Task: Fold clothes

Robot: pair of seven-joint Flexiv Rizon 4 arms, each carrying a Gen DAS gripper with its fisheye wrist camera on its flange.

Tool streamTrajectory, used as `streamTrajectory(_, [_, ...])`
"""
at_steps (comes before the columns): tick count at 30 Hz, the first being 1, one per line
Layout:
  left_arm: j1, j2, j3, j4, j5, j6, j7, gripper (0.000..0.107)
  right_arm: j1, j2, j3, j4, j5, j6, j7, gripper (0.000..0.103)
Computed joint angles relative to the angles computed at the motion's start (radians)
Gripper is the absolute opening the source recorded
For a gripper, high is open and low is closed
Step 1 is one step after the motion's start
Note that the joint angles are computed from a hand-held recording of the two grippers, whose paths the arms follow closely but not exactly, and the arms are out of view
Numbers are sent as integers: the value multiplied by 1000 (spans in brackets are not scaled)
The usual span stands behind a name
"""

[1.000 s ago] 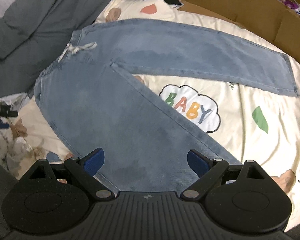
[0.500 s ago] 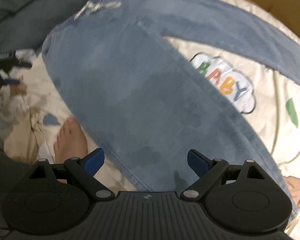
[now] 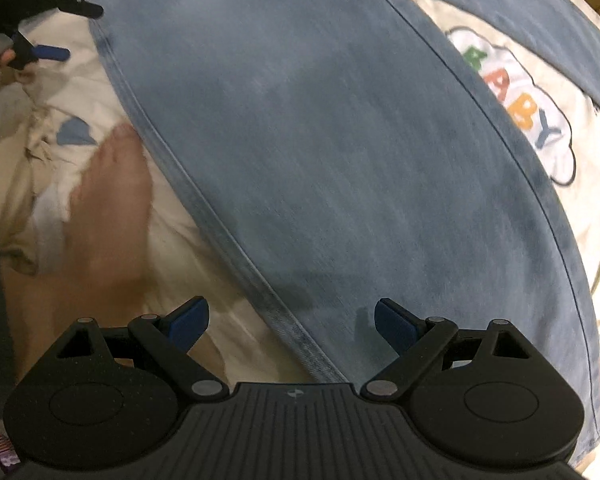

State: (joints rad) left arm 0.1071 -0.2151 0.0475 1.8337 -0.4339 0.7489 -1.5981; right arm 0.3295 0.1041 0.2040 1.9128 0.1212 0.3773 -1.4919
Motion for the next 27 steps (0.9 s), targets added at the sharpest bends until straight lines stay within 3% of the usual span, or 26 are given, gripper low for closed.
streamTrajectory(8, [-7, -10, -10, 31, -24, 83, 27, 88, -10, -10, 1, 32, -48, -5, 85, 93])
streamTrajectory(15, [-5, 0, -26, 101, -136, 206, 50, 87, 4, 7, 13, 60, -58, -51, 32, 93])
streamTrajectory(20, [-1, 3, -36, 139, -224, 271, 78, 75, -5, 19, 16, 84, -142, -63, 126, 93])
streamTrajectory(27, [4, -1, -71, 191, -438, 373, 160, 59, -21, 67, 17, 129, -230, 6, 208, 92])
